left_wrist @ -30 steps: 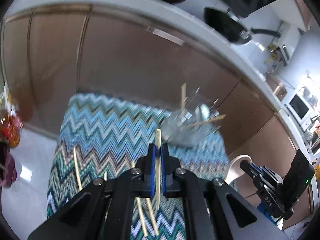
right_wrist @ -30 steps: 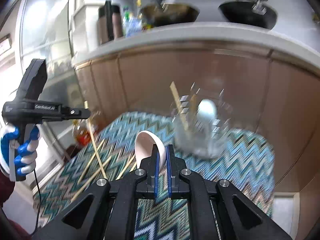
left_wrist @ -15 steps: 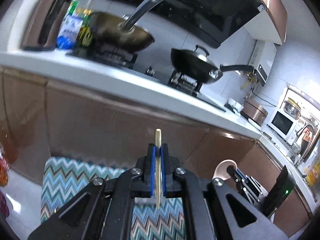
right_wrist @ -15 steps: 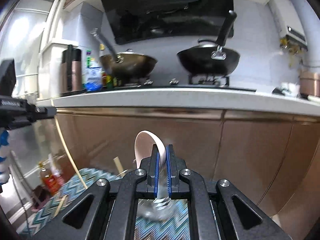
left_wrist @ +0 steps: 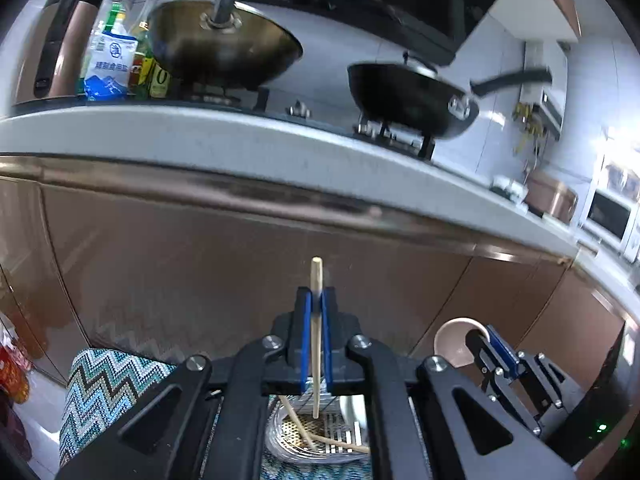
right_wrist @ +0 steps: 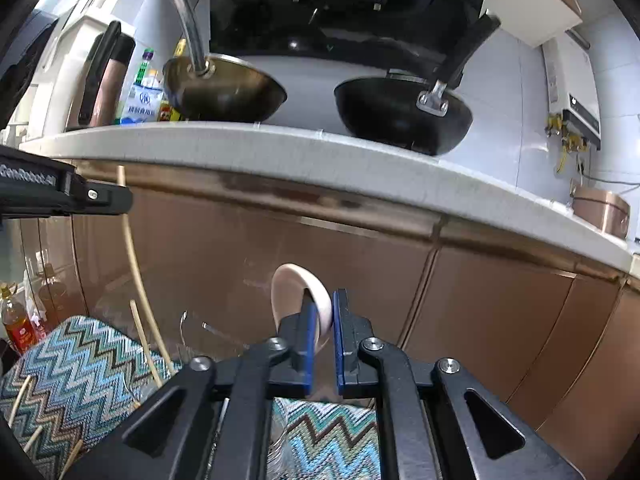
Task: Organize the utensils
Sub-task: 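Lift the spoon toward the holder with the right tool while the left tool carries its chopstick, then release the spoon into the holder with the right tool while the left tool releases its chopstick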
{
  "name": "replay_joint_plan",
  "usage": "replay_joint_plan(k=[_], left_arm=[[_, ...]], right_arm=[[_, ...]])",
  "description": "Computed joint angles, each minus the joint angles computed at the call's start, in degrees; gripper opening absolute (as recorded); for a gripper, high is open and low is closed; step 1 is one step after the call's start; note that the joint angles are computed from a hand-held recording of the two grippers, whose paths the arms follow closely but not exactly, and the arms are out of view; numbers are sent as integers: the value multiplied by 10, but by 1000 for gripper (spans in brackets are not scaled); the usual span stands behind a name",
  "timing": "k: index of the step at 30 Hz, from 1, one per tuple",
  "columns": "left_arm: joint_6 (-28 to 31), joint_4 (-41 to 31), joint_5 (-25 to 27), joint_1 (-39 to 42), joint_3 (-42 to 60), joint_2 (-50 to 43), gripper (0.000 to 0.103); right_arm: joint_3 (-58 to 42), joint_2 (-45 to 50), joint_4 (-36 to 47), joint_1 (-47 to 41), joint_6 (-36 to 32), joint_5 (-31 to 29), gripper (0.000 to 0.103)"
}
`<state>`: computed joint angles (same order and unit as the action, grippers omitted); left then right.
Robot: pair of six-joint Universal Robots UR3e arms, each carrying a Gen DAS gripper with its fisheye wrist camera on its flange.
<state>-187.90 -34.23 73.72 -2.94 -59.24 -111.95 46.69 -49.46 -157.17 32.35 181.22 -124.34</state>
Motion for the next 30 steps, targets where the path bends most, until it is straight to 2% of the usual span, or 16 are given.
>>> replay_joint_plan(k=[2, 7, 8, 12, 16, 20, 23, 26, 29, 30], left_arm=[[11, 17, 6, -5, -22, -1, 6], [19, 34, -7, 4, -69, 35, 7], [20, 37, -12, 9, -81, 50, 8], [23, 41, -23, 27, -129, 113, 26], [36, 24, -49, 60, -180, 195, 28], [56, -16, -79, 104, -222, 284, 28], [76, -54, -113, 155, -255, 361, 28], [105, -110, -169, 228, -282, 443, 28], [152, -198, -252, 330, -295, 524, 28], [185, -255, -300, 385, -295, 560, 28]], right_arm=[[40, -8, -26, -1, 6, 13, 20], [98, -41, -56, -4, 17, 33, 28], [108, -53, -60, -1, 18, 31, 28], [112, -81, -51, 17, 11, 10, 29], [129, -122, -35, 43, 12, -11, 34], [142, -162, -14, 66, 21, -24, 34], [137, -182, 3, 97, 17, -49, 34], [119, -193, 27, 129, 16, -71, 34], [110, -205, 44, 166, 16, -96, 34], [108, -207, 48, 173, 18, -102, 34]])
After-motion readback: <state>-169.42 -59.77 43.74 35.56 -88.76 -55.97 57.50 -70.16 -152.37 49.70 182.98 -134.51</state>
